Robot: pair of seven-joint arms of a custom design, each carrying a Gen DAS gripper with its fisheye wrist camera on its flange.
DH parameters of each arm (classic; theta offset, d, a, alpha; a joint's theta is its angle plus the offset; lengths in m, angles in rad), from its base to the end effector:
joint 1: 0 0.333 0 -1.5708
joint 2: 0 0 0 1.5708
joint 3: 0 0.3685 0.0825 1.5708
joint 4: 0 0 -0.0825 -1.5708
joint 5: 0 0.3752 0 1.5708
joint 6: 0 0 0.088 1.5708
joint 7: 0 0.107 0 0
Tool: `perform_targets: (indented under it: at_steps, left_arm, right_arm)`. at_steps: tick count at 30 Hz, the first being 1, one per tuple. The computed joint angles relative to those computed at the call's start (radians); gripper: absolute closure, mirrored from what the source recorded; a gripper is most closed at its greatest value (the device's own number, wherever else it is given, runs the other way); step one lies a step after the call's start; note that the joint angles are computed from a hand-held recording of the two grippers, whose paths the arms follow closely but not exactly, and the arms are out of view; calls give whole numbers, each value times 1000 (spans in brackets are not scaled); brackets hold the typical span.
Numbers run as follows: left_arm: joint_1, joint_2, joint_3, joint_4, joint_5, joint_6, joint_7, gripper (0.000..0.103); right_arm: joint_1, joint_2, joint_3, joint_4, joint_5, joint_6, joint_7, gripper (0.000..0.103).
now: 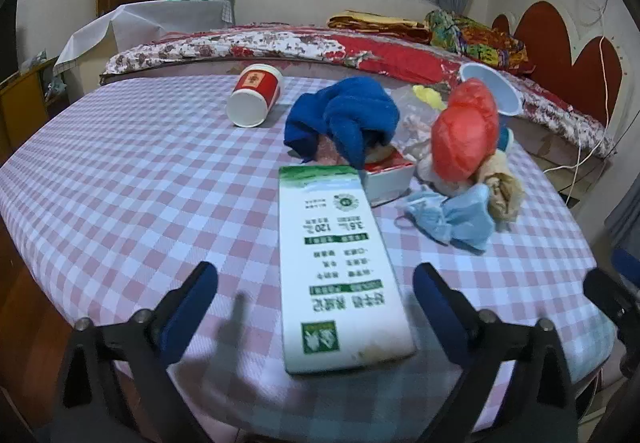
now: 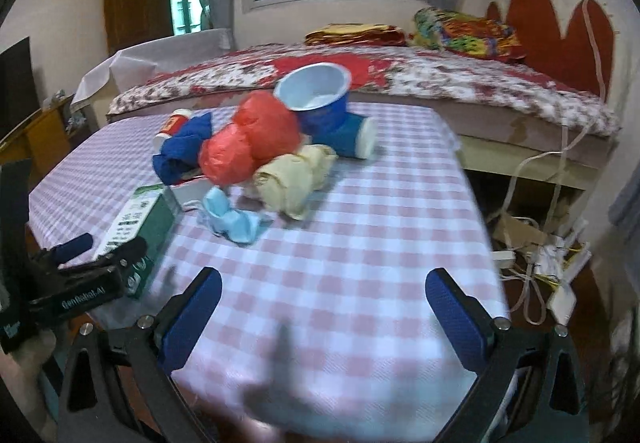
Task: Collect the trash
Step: 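Grasp the green-and-white milk carton with the left gripper while the right gripper grasps the light blue mask, then carry the carton and mask with both grippers over the black trash bin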
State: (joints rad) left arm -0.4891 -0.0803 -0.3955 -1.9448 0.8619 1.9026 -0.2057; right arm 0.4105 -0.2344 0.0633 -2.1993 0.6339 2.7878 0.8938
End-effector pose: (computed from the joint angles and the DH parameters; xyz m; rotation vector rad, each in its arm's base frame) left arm 0.3768 -0.3850 0.5962 -2.0971 1.0969 -0.5807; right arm 0.4626 0.2108 0.6264 -2.0378 1.0097 -0.4136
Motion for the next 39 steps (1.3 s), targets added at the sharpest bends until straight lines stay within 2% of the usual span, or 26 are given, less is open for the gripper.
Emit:
perform_targets:
  at_steps: [5, 7, 9, 11, 15, 16, 19, 24, 33, 39]
  left_arm:
    - [17, -33, 13, -45, -11, 57, 8, 22]
    - [26, -39, 13, -53, -15, 71, 15, 28]
    - [36, -55, 19, -73, -16, 116, 18, 47]
    - [47, -64, 18, -82, -17, 135, 23, 48]
    - [61, -81, 8, -102, -2, 166, 4, 48]
    - [63, -83, 5, -104, 1, 170, 3, 48]
    - [66, -86, -5, -103, 12, 159, -2, 48]
    - [62, -105, -17, -115, 17, 165, -21, 48]
    - [30, -74, -57, -47, 56, 92, 7, 48]
    - [-9, -7, -50, 24, 87, 121, 49, 48]
  right_arm:
    - [32, 73, 12, 79, 41, -57, -44, 20]
    - [30, 87, 23, 93, 41, -66, -48, 24]
    - [38, 123, 40, 130, 40, -88, -59, 29]
    - [38, 148, 51, 158, 27, -112, -57, 40]
    - [32, 191, 71, 202, -41, -142, -8, 51]
    - [31, 191, 72, 202, -41, -142, -8, 57]
    - [27, 211, 75, 227, -48, -186, -5, 91]
    - [18, 173, 66, 204, 48, -211, -79, 94]
    - [3, 21, 12, 89, 150, -198, -159, 94]
    - [-31, -55, -34, 33, 158, -192, -159, 94]
